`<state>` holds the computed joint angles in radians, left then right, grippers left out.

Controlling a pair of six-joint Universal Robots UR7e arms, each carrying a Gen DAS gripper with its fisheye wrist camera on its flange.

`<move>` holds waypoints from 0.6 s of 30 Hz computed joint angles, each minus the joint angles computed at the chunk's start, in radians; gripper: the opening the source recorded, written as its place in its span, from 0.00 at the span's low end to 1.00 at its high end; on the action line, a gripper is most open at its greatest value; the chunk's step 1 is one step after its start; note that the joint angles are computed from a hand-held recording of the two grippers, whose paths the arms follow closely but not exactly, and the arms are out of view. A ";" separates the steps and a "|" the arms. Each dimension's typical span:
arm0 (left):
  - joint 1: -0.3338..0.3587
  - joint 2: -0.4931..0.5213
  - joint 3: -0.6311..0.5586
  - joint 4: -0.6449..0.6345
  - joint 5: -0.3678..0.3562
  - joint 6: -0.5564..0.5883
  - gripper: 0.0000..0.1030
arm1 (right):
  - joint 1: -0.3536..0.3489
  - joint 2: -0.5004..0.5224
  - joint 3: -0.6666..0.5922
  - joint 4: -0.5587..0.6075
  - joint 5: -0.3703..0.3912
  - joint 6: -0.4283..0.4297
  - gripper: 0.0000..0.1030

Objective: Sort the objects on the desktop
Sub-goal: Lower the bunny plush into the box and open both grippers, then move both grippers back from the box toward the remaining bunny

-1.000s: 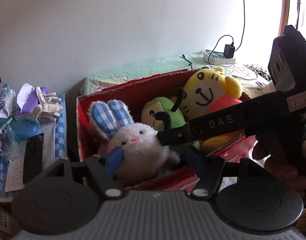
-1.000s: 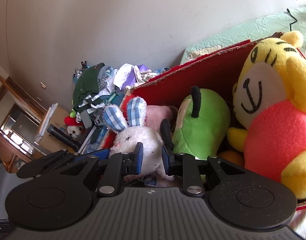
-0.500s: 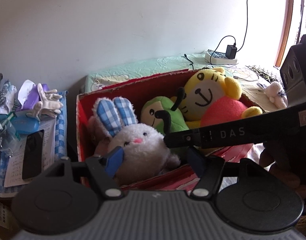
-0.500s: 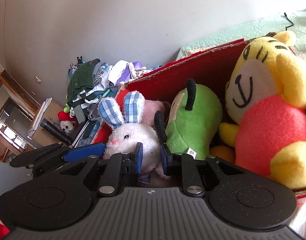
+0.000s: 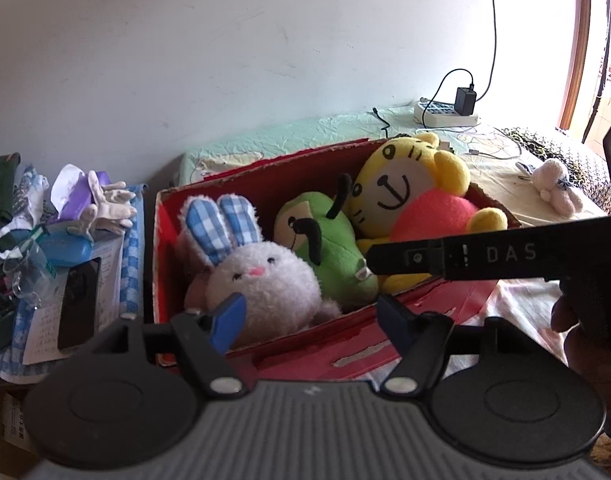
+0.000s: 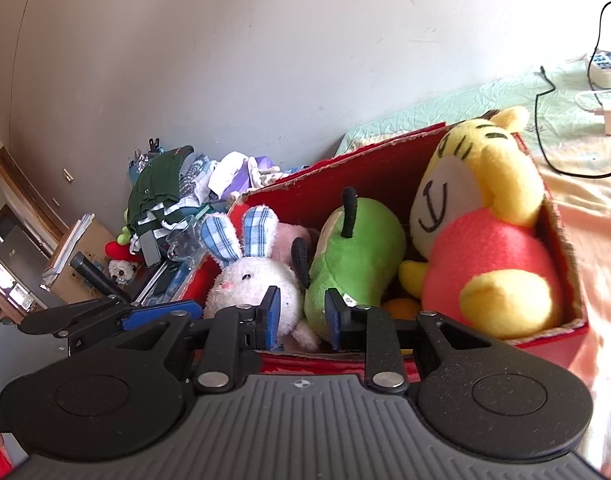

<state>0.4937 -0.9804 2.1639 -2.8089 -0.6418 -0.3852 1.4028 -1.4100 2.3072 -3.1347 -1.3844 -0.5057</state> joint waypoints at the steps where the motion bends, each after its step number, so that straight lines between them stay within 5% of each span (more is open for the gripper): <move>1: -0.003 0.001 -0.007 0.021 0.008 -0.018 0.72 | -0.006 -0.005 0.003 0.002 0.002 0.008 0.30; 18: -0.046 0.084 -0.210 0.606 0.091 -0.461 0.76 | -0.113 -0.138 0.073 -0.008 0.095 0.027 0.30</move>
<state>0.4479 -0.8962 1.9535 -2.2024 -0.5512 -0.8464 1.2903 -1.5479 2.3798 -3.1424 -1.2898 -0.4786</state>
